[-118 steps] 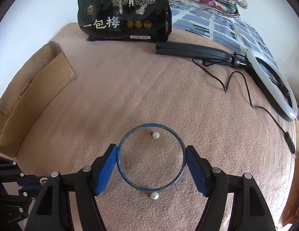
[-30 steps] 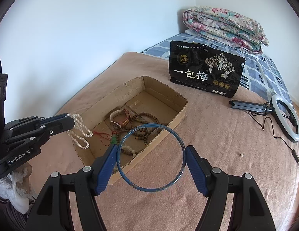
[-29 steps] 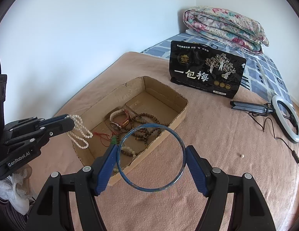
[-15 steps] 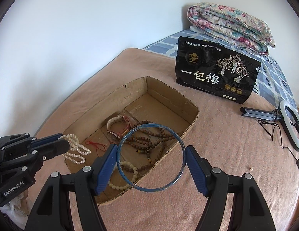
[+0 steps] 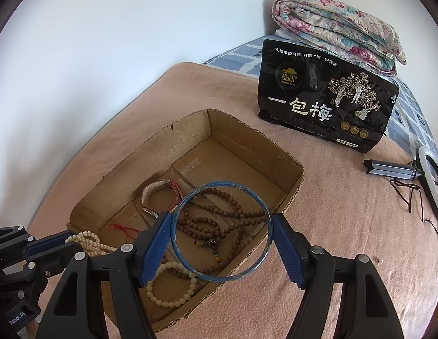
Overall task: Organize jewelry
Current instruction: 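Lower the necklace and bangle into the box and open both tools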
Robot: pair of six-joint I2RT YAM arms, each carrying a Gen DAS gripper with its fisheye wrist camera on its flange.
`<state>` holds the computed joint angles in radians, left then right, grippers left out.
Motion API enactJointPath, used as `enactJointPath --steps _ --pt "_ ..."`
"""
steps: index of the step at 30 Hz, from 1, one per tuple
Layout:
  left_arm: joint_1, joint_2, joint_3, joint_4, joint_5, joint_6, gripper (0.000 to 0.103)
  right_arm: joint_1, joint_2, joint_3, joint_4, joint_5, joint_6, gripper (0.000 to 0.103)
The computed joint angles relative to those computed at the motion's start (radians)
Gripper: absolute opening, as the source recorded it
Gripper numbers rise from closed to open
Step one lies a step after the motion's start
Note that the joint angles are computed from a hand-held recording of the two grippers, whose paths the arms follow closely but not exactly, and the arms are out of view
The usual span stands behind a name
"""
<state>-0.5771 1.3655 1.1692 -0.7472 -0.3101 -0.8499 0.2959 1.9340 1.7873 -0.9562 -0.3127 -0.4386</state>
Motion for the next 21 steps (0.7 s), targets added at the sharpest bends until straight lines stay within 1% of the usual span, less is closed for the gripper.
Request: enactJointPath --steps 6,8,12,15,17,21 --pt "0.003 0.0 0.003 -0.006 -0.002 -0.009 0.006 0.002 0.001 0.0 0.011 0.006 0.012 0.074" --pt "-0.003 0.005 0.011 -0.015 -0.01 -0.012 0.006 0.003 0.0 0.002 0.009 0.004 0.011 0.08" --pt "-0.001 0.021 0.02 -0.028 -0.001 -0.014 0.006 0.005 -0.021 -0.014 0.023 0.015 0.009 0.089" --pt "-0.003 0.024 0.023 -0.03 -0.003 -0.013 0.006 0.001 -0.032 -0.02 0.029 0.02 0.012 0.091" --pt "-0.007 0.023 0.025 -0.032 -0.012 -0.013 0.006 -0.003 -0.041 -0.027 0.035 0.027 0.017 0.095" --pt "-0.012 0.023 0.028 -0.033 -0.023 -0.016 0.006 -0.014 -0.053 -0.033 0.037 0.03 0.025 0.097"
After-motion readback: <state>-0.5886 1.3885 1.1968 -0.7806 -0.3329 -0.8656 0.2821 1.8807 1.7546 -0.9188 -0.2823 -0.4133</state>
